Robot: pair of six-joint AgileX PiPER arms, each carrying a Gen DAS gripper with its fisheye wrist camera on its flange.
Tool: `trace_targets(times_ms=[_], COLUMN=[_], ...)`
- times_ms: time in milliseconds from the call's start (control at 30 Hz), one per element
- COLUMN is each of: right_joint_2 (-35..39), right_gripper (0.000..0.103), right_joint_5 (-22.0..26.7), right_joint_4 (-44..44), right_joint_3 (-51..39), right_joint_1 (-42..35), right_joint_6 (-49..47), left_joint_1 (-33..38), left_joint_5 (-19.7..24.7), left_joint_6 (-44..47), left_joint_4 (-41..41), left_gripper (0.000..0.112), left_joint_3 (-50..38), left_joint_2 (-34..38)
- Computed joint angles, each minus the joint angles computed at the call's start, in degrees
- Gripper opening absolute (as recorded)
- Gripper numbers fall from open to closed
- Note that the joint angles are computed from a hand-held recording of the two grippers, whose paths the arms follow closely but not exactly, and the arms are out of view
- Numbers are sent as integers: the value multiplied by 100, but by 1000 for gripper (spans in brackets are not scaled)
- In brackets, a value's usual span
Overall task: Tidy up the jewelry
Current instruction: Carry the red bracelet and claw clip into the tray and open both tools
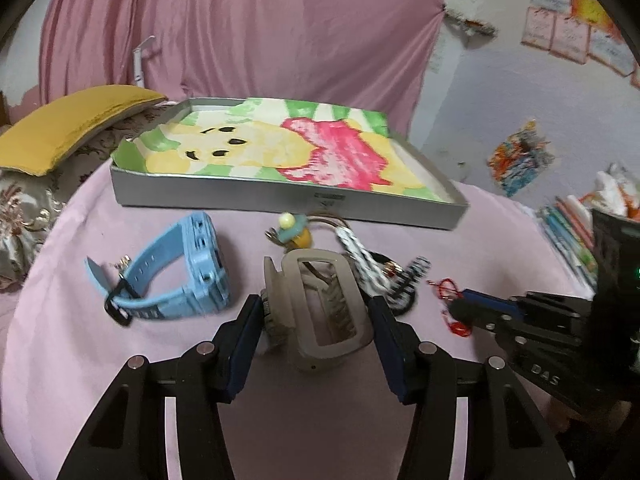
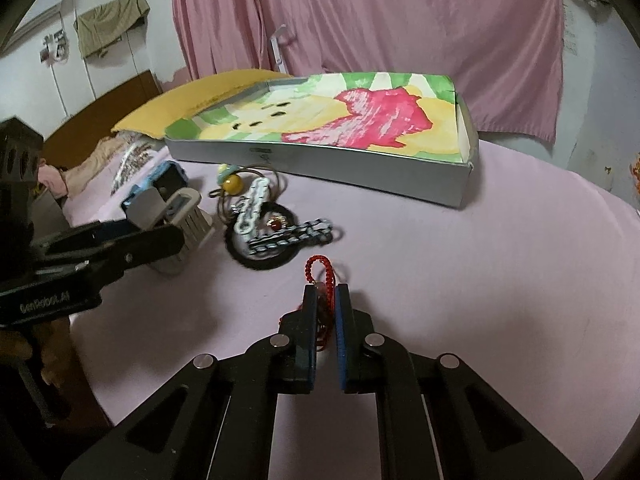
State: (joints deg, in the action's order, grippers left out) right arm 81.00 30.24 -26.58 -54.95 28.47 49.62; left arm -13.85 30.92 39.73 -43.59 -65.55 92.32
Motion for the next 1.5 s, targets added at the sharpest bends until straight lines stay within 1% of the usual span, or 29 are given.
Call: trace_targets(times_ms=[33, 100, 167, 233, 300, 400, 600, 700, 800, 867, 933, 1000, 1033, 1100, 1133, 1200, 1300, 1333, 1367, 1400, 1433, 1467, 1500], right_joint_2=[-52, -176, -272, -380, -463, -492, -273, -41, 249, 434, 687, 874, 1009, 1267, 1387, 1708, 2163, 2267, 2394, 2429, 2506, 2600, 2674], right_gripper=[7, 7, 7, 7, 7, 7, 7, 7, 7, 7, 7, 7, 7, 7, 7, 7, 7, 7, 7, 7, 7, 7, 7], right_joint_5=[-33, -78, -45, 7, 163, 296, 446, 423, 371, 350, 213, 46, -69, -222, -304, -372, -94, -26, 90, 108, 155, 216, 266], right_joint_4=[-200, -826, -1606, -2317, -3187, -4198, -5378, -5962, -6407, -6521, -6516, -6264, -6085, -5451, -5051, -3960, -2423, -2107, -1755, -1581, -1302, -949, -653], right_joint_3=[67, 201, 295, 386, 436, 406, 12, -225, -527, -745, -1044, -1314, -1479, -1824, -1989, -2400, -2977, -3100, -3262, -3253, -3365, -3509, -3622], right_joint_1=[74, 278, 506, 714, 944, 1101, 1125, 982, 791, 681, 495, 348, 241, 85, -1, -193, -387, -436, -486, -519, -569, -634, -685], right_joint_6=[250, 961, 1777, 2503, 3326, 4201, 4954, 5286, 5509, 5461, 5347, 5066, 4887, 4284, 3918, 2917, 1513, 1229, 884, 740, 484, 162, -109], left_joint_1=[75, 144, 164, 152, 182, 169, 185, 197, 306, 347, 370, 360, 355, 355, 341, 368, 397, 412, 450, 481, 504, 504, 497], left_joint_5=[-4, -63, -146, -245, -277, -509, -834, -993, -908, -895, -908, -948, -976, -964, -971, -783, -182, 118, 608, 897, 1336, 1600, 1698], left_joint_6=[520, 1297, 1870, 2263, 2708, 3448, 4629, 5229, 5487, 5606, 5441, 5089, 4671, 3525, 2952, 1807, 88, -401, -861, -1093, -1413, -1596, -1668], left_joint_4=[-485, -1196, -1713, -2099, -2583, -3373, -4515, -5035, -5266, -5354, -5182, -4810, -4404, -3280, -2728, -1656, -68, 371, 709, 874, 1077, 1211, 1299], left_gripper=[51, 51, 51, 51, 51, 51, 51, 51, 51, 51, 51, 51, 51, 51, 51, 51, 51, 51, 51, 51, 51, 51, 51], left_joint_3=[200, 516, 743, 895, 1003, 1130, 971, 659, 243, -27, -400, -695, -911, -1438, -1614, -2103, -2979, -3322, -3825, -4099, -4576, -4886, -4986], left_joint_2=[-102, -282, -435, -570, -671, -842, -932, -816, -557, -371, -102, 113, 248, 588, 692, 1026, 1571, 1772, 2069, 2239, 2519, 2710, 2799])
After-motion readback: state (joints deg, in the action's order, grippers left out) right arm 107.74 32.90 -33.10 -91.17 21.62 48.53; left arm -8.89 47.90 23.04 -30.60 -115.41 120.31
